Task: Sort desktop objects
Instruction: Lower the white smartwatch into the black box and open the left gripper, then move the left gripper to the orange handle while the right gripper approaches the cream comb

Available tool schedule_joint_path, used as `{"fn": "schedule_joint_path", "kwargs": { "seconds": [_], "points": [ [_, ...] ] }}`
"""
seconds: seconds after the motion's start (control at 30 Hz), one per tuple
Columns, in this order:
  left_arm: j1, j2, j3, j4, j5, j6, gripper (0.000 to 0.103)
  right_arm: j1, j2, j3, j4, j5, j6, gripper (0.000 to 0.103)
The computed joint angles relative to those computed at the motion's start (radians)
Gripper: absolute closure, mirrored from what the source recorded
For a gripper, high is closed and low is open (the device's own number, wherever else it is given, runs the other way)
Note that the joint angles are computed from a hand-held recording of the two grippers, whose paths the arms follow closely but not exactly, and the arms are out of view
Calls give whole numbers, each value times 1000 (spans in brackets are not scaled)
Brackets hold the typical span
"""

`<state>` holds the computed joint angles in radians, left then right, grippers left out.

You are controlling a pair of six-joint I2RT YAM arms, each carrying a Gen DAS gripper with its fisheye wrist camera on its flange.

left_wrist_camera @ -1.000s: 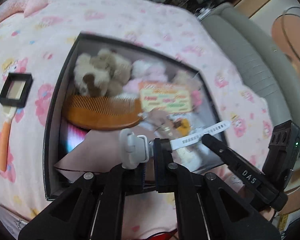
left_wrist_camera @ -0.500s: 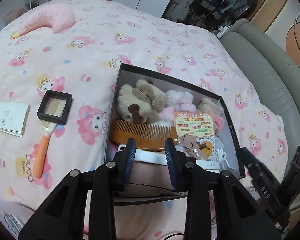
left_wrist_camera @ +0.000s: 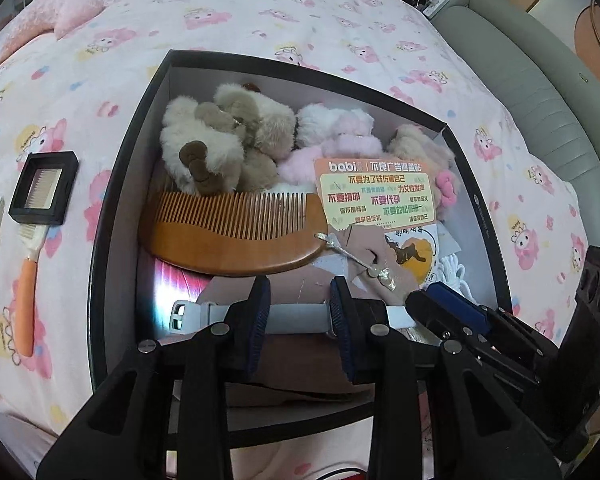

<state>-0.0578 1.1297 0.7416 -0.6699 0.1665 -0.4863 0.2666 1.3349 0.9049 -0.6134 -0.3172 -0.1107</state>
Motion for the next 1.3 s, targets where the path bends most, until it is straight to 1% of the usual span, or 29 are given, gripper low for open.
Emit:
{"fn": "schedule_joint_path", "kwargs": {
  "seconds": [0.13,0.2,0.27,0.33,0.4,0.47,0.57,0.73,0.77,0.93,1.03,1.1,1.2,1.3],
  "points": [
    [-3,-26,3,-55,15,21,73,-67,54,43,-73,-94,-17,80],
    [-4,-34,14,-88,32,38,73,-75,46,43,-85,-103,-31,80],
    [-5,-56,24,-109,46,49,73,-74,12,24,-71,-91,-28,80],
    [-4,-87,20,-97,53,46,73,-71,-43,-8,-38,-84,-24,80],
    [-11,-87,18,-85,56,38,73,-76,-75,-23,-20,-123,-31,80],
    [-25,-71,12,-76,59,32,73,-61,-59,-15,-31,-121,-34,80],
    [-55,-68,-14,-50,26,11,72,-28,-22,-6,-45,-60,-29,80],
    [4,-97,-77,12,96,-8,72,-28,-6,0,-42,-63,-25,80],
    [4,-101,-83,19,94,-6,72,-26,-1,2,-39,-63,-24,79],
    [-23,-132,-94,32,58,-19,72,-18,11,4,-28,-53,-12,78],
    [-61,-212,-98,10,27,-51,72,-7,-28,-18,-8,-24,7,76],
    [-122,-275,-89,-24,-38,-86,72,2,-78,-33,-15,-2,15,75],
    [-221,-339,-55,-102,-150,-135,72,7,-147,-26,-64,-6,17,72],
    [-266,-412,-34,-173,-188,-165,72,18,-227,-12,-111,3,51,69]
  ]
}}
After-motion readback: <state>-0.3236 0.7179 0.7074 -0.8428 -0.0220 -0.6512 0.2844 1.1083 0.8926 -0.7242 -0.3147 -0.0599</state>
